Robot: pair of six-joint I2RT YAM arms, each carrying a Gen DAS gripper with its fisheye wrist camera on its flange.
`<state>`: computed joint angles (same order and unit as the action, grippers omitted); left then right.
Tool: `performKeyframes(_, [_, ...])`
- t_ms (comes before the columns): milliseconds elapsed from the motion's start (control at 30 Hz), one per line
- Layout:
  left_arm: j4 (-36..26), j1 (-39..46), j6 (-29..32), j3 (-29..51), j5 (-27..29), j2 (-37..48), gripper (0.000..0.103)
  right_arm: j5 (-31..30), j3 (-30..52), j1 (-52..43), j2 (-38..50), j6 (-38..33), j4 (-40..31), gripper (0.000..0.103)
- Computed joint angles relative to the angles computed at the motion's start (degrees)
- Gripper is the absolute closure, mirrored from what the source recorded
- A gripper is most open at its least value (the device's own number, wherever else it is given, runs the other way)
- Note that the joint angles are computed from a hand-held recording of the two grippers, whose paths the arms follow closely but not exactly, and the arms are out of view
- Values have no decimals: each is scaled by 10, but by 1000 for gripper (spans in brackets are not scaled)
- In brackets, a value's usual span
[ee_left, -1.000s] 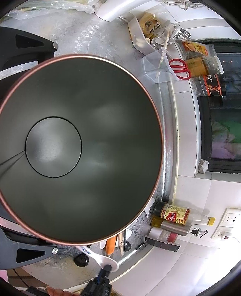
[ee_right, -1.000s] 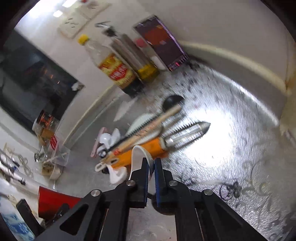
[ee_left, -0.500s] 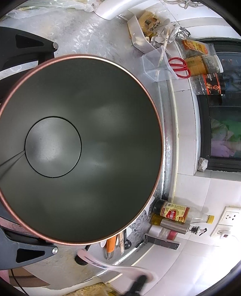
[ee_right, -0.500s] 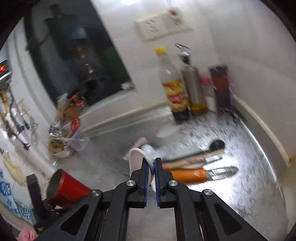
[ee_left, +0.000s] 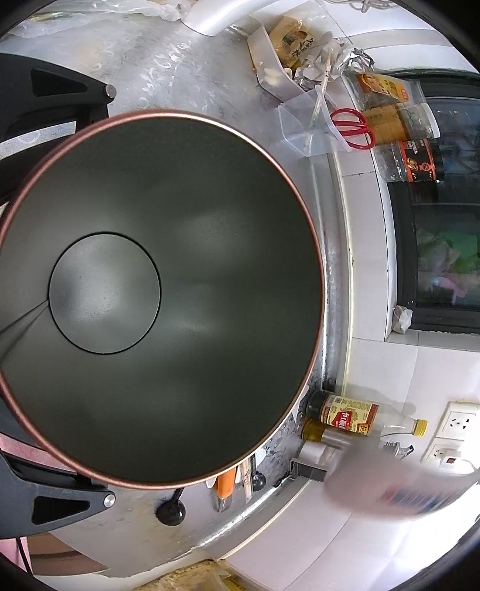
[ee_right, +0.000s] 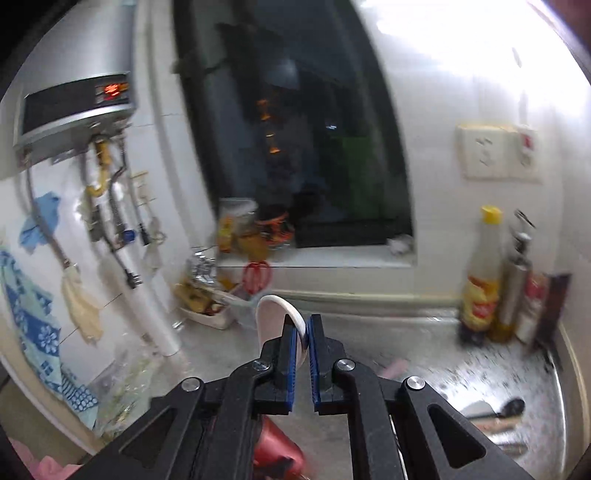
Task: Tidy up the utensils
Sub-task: 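Lower the white spoon into the red holder and open the right tool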
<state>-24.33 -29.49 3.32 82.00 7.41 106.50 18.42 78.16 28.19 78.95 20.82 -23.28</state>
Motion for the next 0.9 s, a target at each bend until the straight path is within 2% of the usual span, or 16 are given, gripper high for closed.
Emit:
performKeyframes(167, [2,2,5,-2,8,-1,13,28,37,34,52,-32,-15,96])
performKeyframes(333, [5,6,7,-5,13,-5,13,9,44,31,83,-26,-33,96])
performKeyframes(900, [20,18,10,-22,24,-22,14,-29,14,35,101,-9,-38,96])
